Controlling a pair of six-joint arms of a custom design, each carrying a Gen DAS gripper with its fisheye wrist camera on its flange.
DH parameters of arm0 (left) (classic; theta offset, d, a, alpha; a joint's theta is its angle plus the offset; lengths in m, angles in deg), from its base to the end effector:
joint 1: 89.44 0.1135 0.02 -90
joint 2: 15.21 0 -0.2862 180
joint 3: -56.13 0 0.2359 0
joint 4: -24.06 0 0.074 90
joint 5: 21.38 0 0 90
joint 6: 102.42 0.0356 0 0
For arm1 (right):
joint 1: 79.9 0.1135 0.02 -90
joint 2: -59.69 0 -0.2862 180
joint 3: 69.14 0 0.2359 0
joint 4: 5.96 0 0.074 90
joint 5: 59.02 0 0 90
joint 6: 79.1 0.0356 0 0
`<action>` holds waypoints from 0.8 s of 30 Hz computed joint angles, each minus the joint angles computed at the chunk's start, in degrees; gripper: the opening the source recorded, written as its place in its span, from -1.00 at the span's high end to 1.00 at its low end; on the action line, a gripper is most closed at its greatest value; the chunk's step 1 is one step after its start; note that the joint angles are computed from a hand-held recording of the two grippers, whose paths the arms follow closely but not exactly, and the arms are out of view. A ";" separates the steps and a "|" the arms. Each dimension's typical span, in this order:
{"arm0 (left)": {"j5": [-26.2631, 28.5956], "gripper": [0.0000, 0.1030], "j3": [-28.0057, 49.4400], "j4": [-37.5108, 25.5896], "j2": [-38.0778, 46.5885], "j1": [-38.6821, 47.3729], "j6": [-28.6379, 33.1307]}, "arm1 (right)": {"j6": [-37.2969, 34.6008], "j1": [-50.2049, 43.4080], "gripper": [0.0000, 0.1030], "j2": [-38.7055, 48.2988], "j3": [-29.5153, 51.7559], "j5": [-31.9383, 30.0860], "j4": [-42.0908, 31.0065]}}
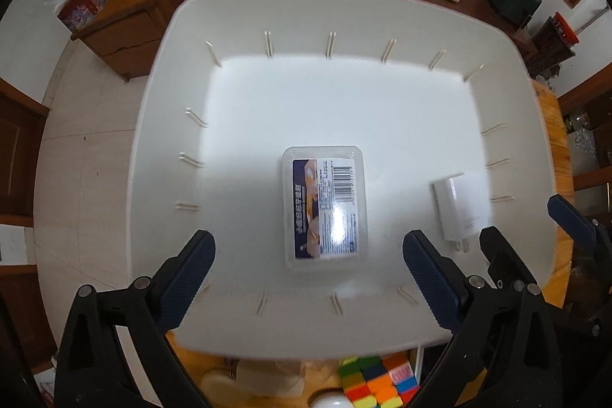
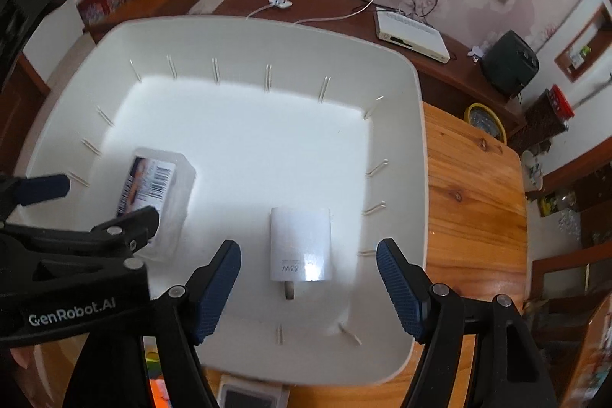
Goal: Organize rigid objects
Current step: 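Carry both items into the white bin and open both tools, then withdraw both tools from the bin toward the remaining items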
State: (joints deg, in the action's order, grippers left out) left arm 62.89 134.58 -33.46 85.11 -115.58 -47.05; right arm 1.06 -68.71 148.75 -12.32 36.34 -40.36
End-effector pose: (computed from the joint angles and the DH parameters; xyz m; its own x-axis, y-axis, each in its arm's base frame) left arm 0.2802 -0.1335 0.1996 -0.9658 -0.1559 -0.2073 -0.1543 0.9877 -0.0239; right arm 0.2540 0.0469 0.1733 -0.8605 -0.3437 -0.3760 -0.3085 0.9390 -0.1523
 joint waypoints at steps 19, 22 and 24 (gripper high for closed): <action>-8.99 -0.92 -6.62 -19.52 -34.65 -18.28 -10.33 | 5.89 -5.57 -0.45 -32.18 -4.30 -2.18 -18.92; -10.60 -0.92 -5.70 -23.91 -38.45 -21.67 -13.71 | 8.54 -3.59 -0.45 -38.23 -3.75 -0.20 -24.54; -11.53 -0.92 -5.23 -26.14 -40.54 -23.68 -16.05 | 10.59 -1.80 -0.45 -42.00 -2.80 1.24 -28.52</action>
